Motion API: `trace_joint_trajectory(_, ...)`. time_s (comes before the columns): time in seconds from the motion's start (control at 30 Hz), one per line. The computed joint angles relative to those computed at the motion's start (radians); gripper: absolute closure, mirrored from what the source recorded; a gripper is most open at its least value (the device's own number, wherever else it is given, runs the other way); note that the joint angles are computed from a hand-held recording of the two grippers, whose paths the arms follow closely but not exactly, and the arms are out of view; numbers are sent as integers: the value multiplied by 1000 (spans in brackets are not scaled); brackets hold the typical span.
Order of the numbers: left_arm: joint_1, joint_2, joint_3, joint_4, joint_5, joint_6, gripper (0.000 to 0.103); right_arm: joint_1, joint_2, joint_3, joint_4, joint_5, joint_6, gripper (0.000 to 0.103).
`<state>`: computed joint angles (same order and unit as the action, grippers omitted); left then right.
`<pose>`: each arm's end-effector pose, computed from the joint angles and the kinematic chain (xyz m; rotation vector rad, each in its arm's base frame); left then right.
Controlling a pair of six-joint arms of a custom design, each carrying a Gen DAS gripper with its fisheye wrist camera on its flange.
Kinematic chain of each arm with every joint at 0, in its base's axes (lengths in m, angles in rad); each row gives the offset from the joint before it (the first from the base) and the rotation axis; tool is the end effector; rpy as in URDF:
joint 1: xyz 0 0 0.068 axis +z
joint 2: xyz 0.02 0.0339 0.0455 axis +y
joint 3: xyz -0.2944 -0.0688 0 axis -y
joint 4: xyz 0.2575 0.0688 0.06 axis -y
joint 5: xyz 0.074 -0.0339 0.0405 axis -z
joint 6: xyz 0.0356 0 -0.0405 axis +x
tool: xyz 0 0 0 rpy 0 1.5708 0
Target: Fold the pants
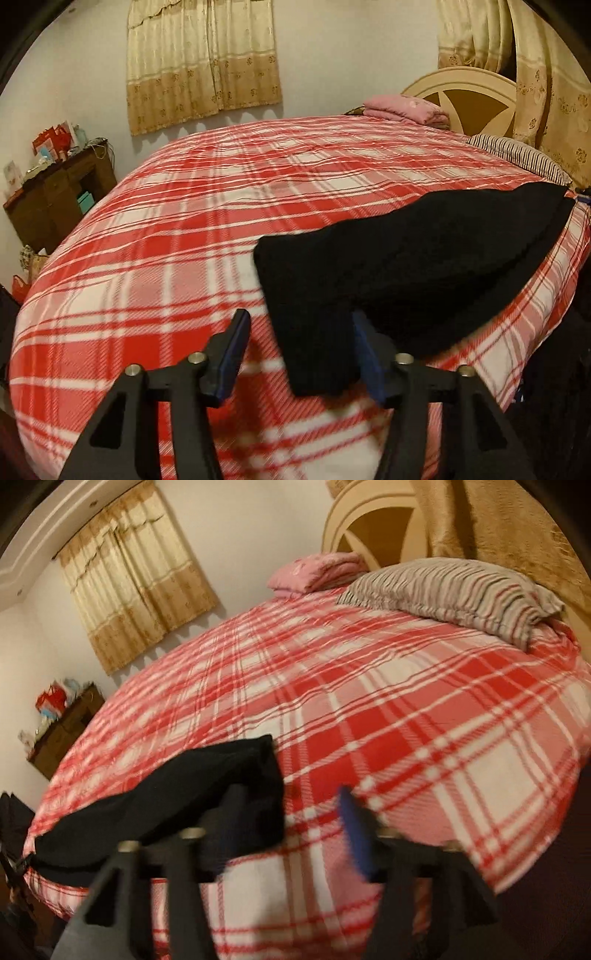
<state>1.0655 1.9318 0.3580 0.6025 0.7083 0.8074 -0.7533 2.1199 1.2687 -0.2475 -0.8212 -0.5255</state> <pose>0.1365 0.1990 0.0478 -0.0344 2.2491 0.0666 0.3338 -0.2773 0.1230 0.0217 2.2636 0.4634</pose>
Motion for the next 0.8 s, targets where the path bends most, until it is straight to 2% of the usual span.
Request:
trace_joint_trajectory(0.1, 39, -11, -9, -40, 18, 51, 44, -17, -92, -86, 23, -25, -31, 39)
trace_joint_trajectory(0.27, 29, -8, -82, 23, 3, 87, 44, 103, -298, -287, 63, 4, -123, 39)
trace_joint_trajectory(0.33, 12, 11, -120, 119, -11, 53, 44, 223, -391, -382, 93, 49, -139, 39)
trace_joint_trajectory(0.43, -55, 80, -172, 367, -107, -74, 44, 405, -460, -479, 127, 99, -150, 39)
trace_joint_trajectory(0.53, -82, 107, -189, 481, -142, -146, 44, 642, -483, -579, 228, 188, -118, 42)
trace_joint_trajectory(0.73, -172, 194, -271, 780, -274, -149, 45, 1093, -382, -718, 514, 396, -29, 48)
trace_joint_trajectory(0.8, -171, 166, -276, 762, -263, -136, 45, 1187, -344, -735, 572, 451, -26, 53)
